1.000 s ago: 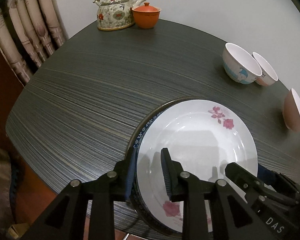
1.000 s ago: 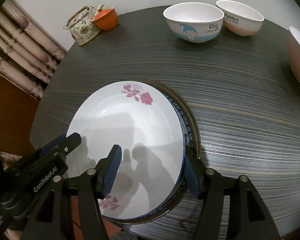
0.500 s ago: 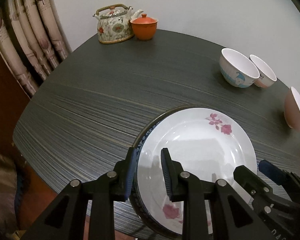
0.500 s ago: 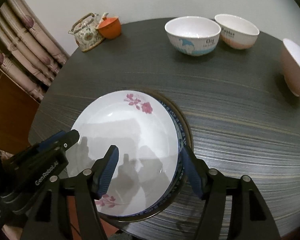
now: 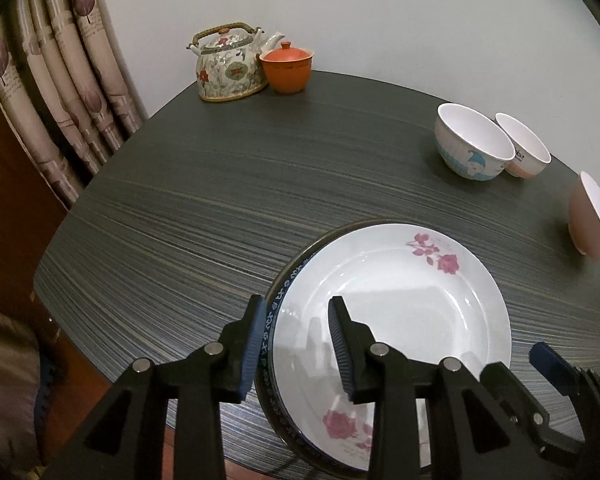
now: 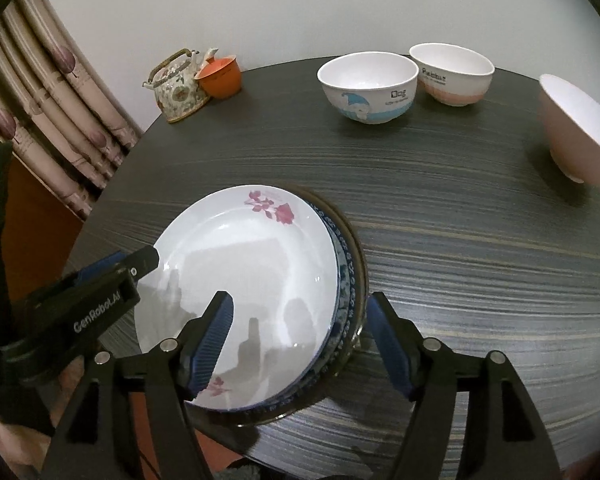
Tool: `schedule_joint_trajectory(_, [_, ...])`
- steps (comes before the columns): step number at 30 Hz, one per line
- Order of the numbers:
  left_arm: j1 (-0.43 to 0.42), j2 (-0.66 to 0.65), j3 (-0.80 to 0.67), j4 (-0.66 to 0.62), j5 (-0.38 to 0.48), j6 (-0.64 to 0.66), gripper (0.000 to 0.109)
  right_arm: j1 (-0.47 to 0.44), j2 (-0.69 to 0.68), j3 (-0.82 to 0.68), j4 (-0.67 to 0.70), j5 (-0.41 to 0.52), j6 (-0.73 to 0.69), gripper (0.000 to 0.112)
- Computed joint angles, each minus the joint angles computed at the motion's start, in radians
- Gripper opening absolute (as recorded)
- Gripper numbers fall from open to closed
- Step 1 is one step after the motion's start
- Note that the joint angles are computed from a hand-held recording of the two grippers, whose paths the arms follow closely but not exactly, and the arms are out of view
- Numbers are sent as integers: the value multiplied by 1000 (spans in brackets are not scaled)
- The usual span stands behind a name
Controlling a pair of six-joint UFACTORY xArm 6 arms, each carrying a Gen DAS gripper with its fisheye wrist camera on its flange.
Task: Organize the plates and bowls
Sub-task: 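Lower the pink-flowered plate onto the stack and open both grippers, then move both grippers to the large pink-rimmed bowl and grasp its rim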
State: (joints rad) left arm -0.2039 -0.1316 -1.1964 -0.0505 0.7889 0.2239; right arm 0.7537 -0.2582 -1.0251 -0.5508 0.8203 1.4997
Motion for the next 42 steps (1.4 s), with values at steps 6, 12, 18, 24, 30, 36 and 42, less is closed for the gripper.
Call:
schedule_joint_trajectory(6, [-7,-12,16,35,-31,-19,33,57,-21,17,-124,67,109,67])
schedule_joint_trajectory(12, [-15,-23,31,41,-54,1,34,91,-39,32,-171,108,173,69])
schedule_joint_trajectory(18, [-16,-28,39,53,-70,-2,34,118,-64,50,-166,143,189,70])
schedule_joint_trajectory(24, [-10,-37,47,55,-77,-12,50,119,-127,91,-146,179,195,70])
schedule_joint_trajectory(30, [-11,-28,29,99,-43,-72,50,98,-264,182,-95,222,189,70])
schedule_joint_trajectory(36, [-72,-26,-33,116,28,-78,51,69,-475,285,-65,345,169,71])
schedule_joint_trajectory(42, [-195,63,-215,14,174,-49,51,4,-718,377,-38,497,175,71])
